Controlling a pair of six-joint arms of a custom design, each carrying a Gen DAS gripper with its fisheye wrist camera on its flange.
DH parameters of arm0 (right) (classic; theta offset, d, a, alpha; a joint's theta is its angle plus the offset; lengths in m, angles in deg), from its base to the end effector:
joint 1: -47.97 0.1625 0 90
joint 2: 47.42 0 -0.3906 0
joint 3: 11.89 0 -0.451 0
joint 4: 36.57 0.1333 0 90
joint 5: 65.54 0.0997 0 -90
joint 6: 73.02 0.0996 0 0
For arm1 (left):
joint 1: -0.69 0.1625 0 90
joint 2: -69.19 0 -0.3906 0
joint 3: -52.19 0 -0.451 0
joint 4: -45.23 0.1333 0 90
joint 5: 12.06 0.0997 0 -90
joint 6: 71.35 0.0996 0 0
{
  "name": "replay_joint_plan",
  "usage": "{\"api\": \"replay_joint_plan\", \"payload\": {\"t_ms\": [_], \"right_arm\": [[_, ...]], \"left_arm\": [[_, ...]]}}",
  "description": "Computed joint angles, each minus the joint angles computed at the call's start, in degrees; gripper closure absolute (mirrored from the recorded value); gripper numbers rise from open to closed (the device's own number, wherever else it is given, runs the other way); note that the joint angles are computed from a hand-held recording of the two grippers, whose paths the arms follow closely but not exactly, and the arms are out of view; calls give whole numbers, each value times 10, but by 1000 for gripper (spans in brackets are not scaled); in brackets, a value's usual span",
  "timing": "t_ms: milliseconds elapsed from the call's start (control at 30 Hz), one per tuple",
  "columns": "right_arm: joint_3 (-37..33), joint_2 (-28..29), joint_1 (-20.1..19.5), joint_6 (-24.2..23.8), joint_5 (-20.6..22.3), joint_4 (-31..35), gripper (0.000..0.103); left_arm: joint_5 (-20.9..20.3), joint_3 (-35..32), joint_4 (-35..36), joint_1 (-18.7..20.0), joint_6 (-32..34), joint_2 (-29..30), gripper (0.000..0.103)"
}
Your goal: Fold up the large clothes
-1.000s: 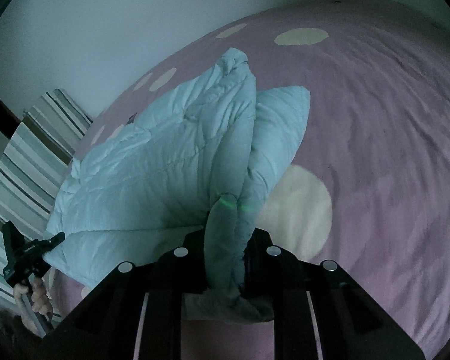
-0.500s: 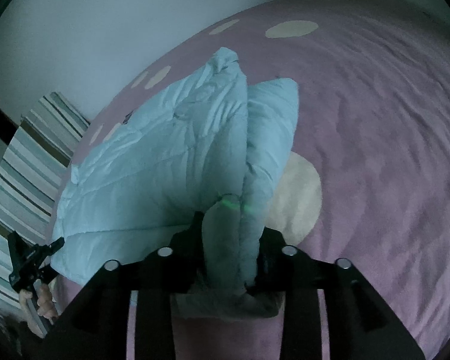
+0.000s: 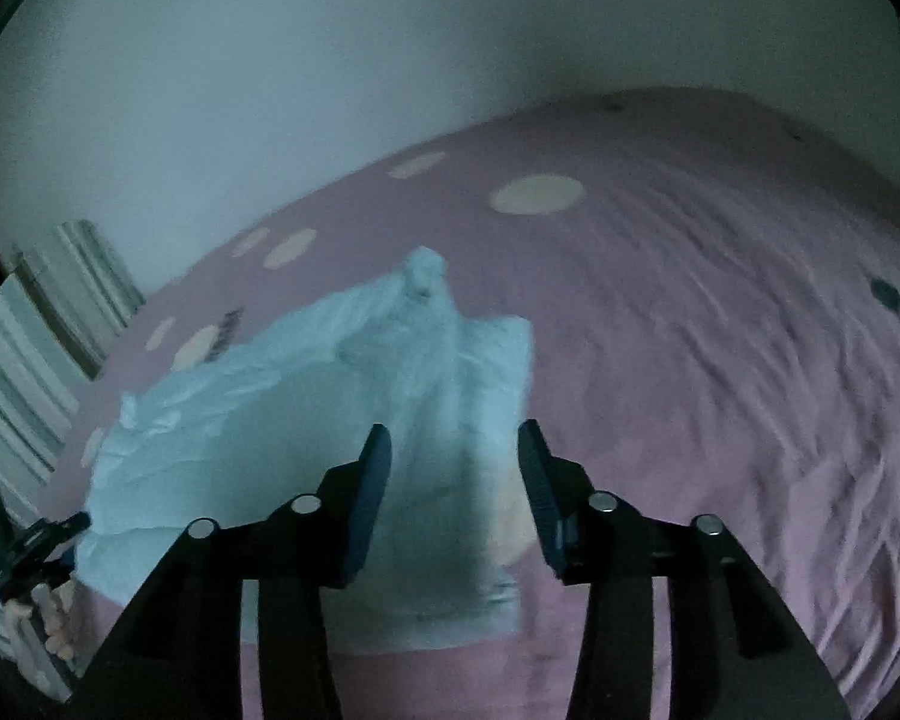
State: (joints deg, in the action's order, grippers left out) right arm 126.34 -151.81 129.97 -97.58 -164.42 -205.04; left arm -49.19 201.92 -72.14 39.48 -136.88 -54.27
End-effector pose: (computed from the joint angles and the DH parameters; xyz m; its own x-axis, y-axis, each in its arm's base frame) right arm 0.0587 -0.4300 0.2897 -0.9173 -0.0702 0.3919 -0.3103 0.7428 -0.5933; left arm -0.0927 -0.3474 0.2306 -0.8709 -0.3792 -0.3127 -0.0322 0.6790 -0.7335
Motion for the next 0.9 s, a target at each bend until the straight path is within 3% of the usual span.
{"api": "replay_joint_plan", "payload": {"t_ms": [200, 467, 900], "right_arm": [[-20, 57, 53, -3, 11, 55, 74], [-72, 202, 133, 2, -17, 19, 75], [-85, 287, 151, -12, -109, -1, 76]], "left_arm": [[-5, -10, 56, -10, -10, -13, 32], [-5, -24, 60, -1, 0, 3, 32], [-34, -46, 0, 43, 67, 48, 31]]}}
